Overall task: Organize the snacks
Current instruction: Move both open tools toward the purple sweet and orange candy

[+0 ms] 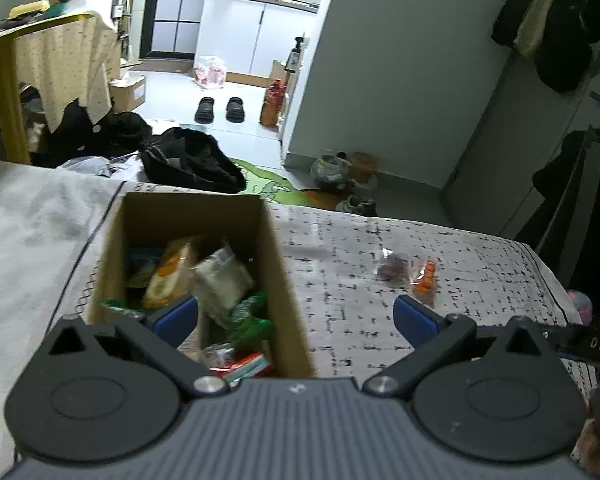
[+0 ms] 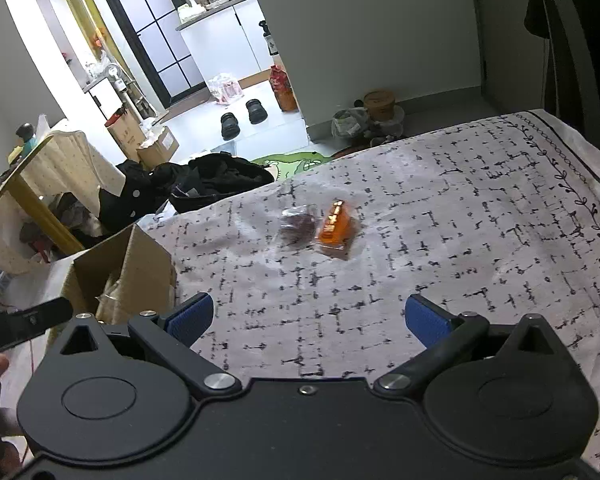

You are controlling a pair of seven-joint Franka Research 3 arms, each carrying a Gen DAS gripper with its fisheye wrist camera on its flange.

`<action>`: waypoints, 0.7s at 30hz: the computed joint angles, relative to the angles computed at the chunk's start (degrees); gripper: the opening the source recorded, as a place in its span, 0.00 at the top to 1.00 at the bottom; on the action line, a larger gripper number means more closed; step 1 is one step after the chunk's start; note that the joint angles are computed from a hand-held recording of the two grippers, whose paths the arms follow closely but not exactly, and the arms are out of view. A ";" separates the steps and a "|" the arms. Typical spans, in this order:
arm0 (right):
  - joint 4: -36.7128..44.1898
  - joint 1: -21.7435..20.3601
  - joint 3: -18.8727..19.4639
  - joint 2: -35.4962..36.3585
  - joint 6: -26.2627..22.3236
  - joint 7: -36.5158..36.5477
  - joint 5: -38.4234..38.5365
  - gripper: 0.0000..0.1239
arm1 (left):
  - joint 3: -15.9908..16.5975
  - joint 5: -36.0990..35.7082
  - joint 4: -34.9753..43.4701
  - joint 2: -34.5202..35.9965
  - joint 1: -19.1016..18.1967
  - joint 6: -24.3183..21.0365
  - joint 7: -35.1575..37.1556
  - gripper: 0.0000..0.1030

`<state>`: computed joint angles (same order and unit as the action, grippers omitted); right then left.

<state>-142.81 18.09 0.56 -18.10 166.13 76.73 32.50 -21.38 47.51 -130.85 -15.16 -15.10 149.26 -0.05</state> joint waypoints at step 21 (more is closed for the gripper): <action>5.09 1.66 -3.58 6.55 2.07 -11.43 14.18 0.17 | 3.78 1.24 14.08 15.67 -4.37 0.24 6.59 0.00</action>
